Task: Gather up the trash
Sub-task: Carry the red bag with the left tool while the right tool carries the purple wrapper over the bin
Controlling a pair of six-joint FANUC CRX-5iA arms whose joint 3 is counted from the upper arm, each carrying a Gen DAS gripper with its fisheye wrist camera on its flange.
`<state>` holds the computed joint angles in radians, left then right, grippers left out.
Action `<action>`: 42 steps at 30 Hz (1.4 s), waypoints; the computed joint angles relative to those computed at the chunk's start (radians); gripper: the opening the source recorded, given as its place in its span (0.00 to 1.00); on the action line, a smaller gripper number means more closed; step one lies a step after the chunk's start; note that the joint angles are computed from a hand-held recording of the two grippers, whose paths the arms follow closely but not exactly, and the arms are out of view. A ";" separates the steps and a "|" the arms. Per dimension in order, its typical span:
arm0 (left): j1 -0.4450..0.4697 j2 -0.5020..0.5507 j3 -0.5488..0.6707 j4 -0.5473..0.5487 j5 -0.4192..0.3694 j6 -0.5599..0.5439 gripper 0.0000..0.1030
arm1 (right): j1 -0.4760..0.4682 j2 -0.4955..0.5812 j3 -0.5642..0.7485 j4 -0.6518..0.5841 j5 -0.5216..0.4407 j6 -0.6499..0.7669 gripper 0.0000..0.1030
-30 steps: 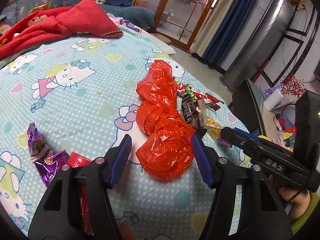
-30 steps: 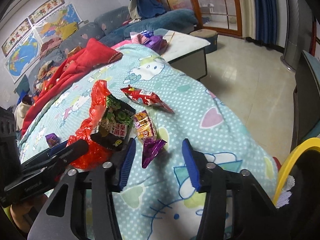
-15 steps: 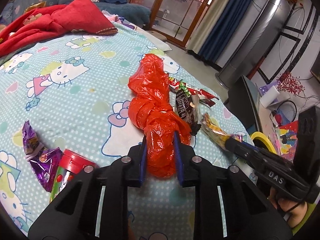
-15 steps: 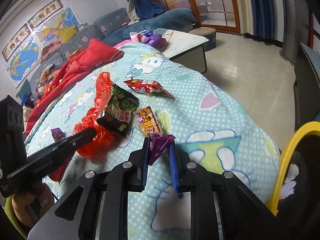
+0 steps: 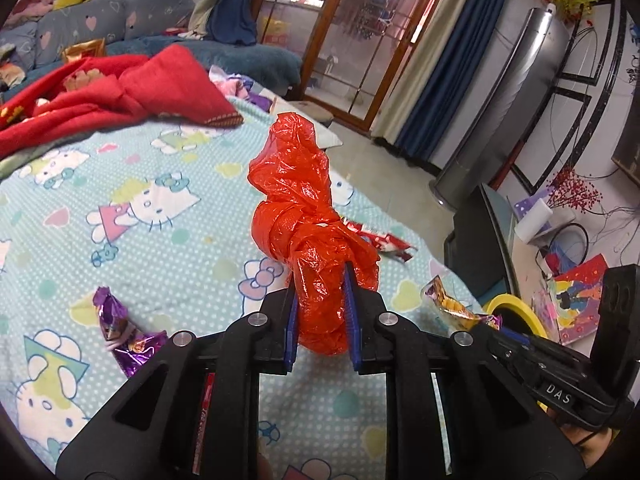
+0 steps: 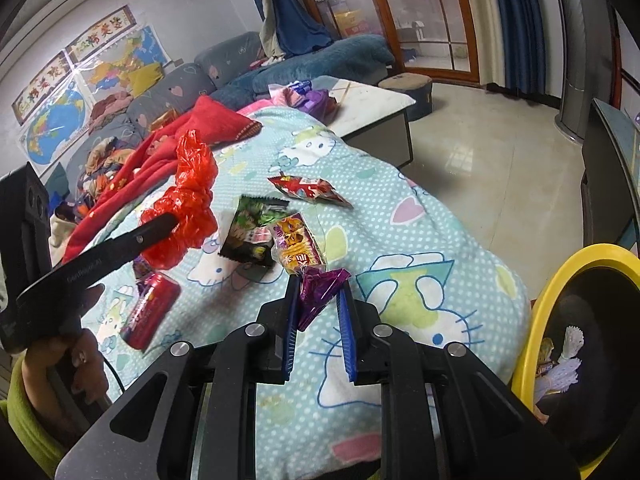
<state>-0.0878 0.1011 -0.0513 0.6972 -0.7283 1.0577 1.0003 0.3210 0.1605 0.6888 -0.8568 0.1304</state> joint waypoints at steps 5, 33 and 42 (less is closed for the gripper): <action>-0.012 -0.023 -0.018 0.041 0.010 -0.051 0.13 | 0.009 -0.031 -0.035 0.042 -0.006 -0.043 0.18; -0.123 -0.062 -0.068 0.129 -0.011 -0.235 0.13 | 0.063 -0.221 -0.271 0.213 -0.182 -0.314 0.18; -0.153 -0.063 -0.074 0.137 -0.026 -0.273 0.13 | 0.079 -0.269 -0.335 0.234 -0.266 -0.398 0.18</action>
<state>-0.2406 0.0385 -0.1258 0.8347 -0.7546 0.7849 1.0791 0.0517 -0.1744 0.9223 -1.1229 -0.2675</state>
